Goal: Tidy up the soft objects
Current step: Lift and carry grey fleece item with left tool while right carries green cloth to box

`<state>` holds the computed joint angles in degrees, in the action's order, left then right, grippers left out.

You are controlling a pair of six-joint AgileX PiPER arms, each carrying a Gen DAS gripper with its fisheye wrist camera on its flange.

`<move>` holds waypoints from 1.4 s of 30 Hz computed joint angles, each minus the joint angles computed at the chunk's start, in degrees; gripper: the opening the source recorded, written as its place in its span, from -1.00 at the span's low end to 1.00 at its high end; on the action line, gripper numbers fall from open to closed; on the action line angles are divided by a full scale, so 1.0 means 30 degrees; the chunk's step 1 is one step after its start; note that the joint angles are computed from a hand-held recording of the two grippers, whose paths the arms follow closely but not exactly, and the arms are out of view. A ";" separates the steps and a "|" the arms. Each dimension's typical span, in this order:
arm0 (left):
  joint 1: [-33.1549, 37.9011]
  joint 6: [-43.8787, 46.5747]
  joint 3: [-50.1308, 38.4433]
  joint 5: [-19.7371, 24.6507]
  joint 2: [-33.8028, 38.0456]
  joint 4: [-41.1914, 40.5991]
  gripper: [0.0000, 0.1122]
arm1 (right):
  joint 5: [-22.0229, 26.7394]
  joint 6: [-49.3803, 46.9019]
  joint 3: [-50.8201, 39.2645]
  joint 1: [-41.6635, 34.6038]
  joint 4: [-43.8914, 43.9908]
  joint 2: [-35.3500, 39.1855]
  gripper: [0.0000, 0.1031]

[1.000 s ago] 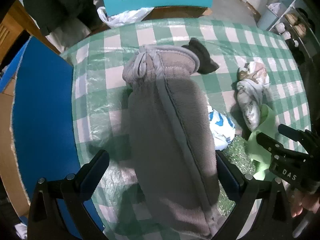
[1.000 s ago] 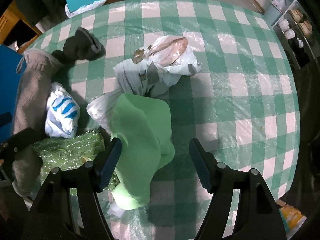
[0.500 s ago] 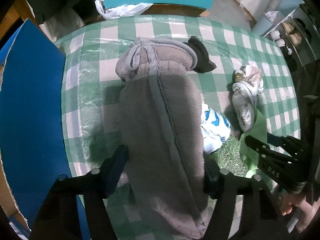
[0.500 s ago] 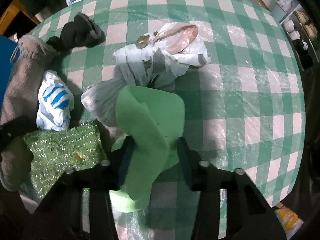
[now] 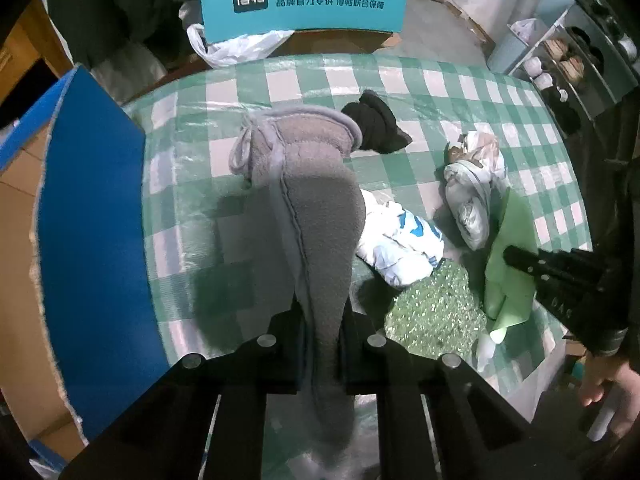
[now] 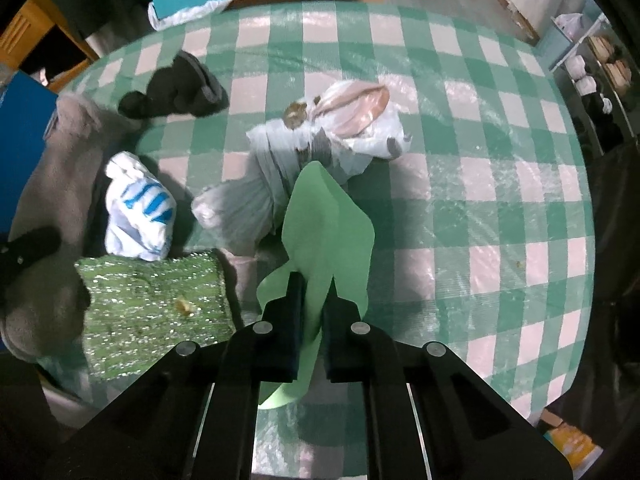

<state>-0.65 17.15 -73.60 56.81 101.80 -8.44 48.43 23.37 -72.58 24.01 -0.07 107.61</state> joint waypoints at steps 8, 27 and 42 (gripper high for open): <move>0.0316 0.0583 0.0578 -0.0226 -0.1192 -0.0012 -0.79 | 0.0388 0.0309 0.0478 0.0370 -0.0462 -0.1981 -0.89; 0.1073 0.1307 0.1797 -0.1072 -0.4183 0.0368 -0.80 | 0.0857 0.1598 -0.0573 0.1908 -0.2013 -0.3750 -0.89; 0.2324 0.2333 0.2109 -0.0943 -0.6649 -0.0225 -0.80 | 0.1908 0.2629 -0.1930 0.3763 -0.3753 -0.4829 -0.89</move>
<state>6.33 24.15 -67.27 53.98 81.85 -9.11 54.16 31.25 -78.37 35.30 -11.33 93.12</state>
